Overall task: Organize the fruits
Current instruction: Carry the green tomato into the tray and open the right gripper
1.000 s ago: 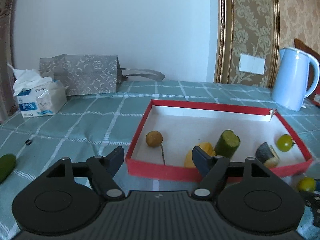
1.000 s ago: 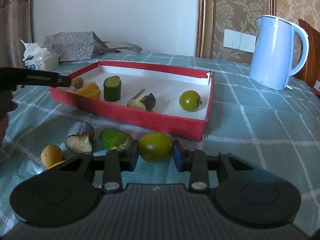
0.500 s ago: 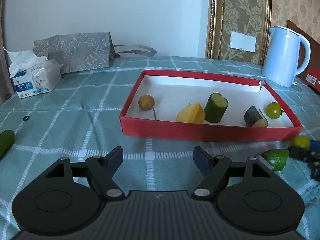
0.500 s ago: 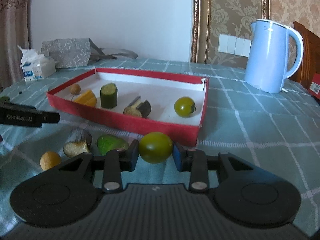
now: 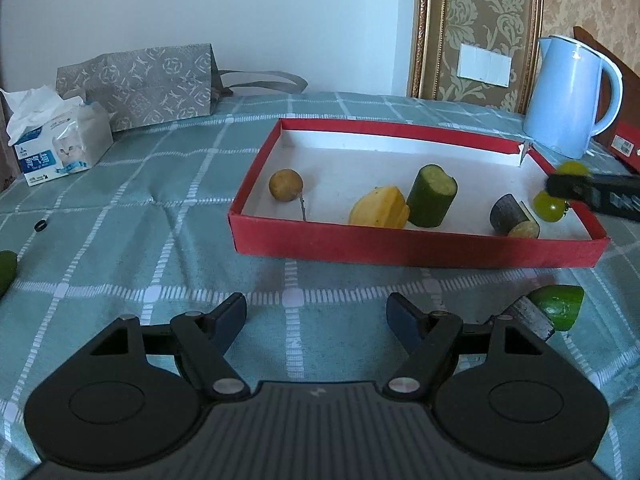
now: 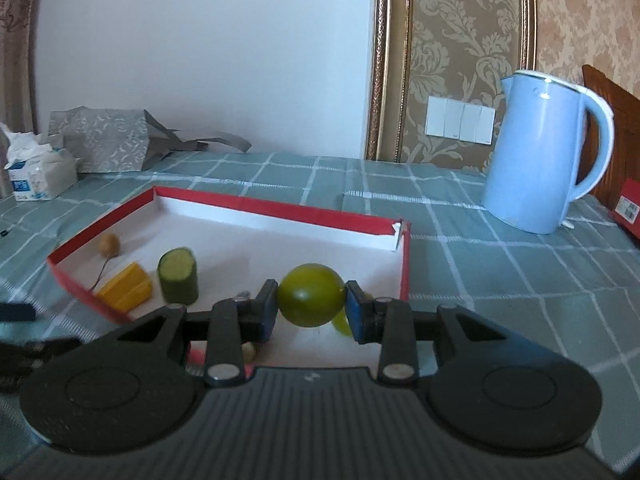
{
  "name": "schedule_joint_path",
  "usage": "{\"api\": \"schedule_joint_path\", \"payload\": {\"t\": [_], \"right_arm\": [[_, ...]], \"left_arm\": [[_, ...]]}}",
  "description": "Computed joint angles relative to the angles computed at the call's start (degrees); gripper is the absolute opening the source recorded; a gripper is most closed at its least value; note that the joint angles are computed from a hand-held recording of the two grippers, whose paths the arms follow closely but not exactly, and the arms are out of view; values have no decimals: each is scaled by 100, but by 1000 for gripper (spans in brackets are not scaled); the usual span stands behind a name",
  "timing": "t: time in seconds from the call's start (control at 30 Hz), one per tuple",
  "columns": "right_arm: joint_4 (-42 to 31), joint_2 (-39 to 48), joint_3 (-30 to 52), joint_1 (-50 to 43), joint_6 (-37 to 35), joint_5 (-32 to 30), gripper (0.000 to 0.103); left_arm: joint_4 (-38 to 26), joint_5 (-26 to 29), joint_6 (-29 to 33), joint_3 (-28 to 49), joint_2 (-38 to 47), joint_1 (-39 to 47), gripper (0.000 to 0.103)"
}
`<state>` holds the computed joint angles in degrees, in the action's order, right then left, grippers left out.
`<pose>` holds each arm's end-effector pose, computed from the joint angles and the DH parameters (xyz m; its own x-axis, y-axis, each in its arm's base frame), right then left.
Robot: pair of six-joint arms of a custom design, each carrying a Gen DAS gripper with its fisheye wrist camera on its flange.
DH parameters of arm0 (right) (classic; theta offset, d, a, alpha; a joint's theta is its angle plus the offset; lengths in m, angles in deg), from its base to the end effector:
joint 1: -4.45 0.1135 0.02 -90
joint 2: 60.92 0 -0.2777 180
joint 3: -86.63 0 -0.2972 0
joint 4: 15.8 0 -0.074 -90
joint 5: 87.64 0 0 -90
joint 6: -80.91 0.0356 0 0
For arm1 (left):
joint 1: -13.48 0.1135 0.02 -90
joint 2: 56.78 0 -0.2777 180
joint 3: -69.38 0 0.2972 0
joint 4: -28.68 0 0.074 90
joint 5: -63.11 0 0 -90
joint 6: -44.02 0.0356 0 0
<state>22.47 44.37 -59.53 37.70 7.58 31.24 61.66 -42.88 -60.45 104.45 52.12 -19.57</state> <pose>0.2401 0.1368 0.0421 -0.4792 -0.0138 -0.8776 -0.0048 0.9999 -0.0131 0.2355 -0.1415 0.0200 -0.6182 0.1157 -0.7775 0.2015 0.9794 -0.0145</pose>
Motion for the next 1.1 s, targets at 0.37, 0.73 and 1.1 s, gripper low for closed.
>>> {"api": "schedule_joint_path", "payload": {"t": [0.37,0.73,1.1], "right_arm": [[-351,1055,1153,-508,-109,-357,34],[258,1091,790,-298,-31,108,93],[1031,298,-867,42,1011,326,99]], "left_arm": [[-62,13,26,70,27,-11,77],[18,131,20,23,-5,15,77],[358,210,-1,-221,-133,6,77]]}}
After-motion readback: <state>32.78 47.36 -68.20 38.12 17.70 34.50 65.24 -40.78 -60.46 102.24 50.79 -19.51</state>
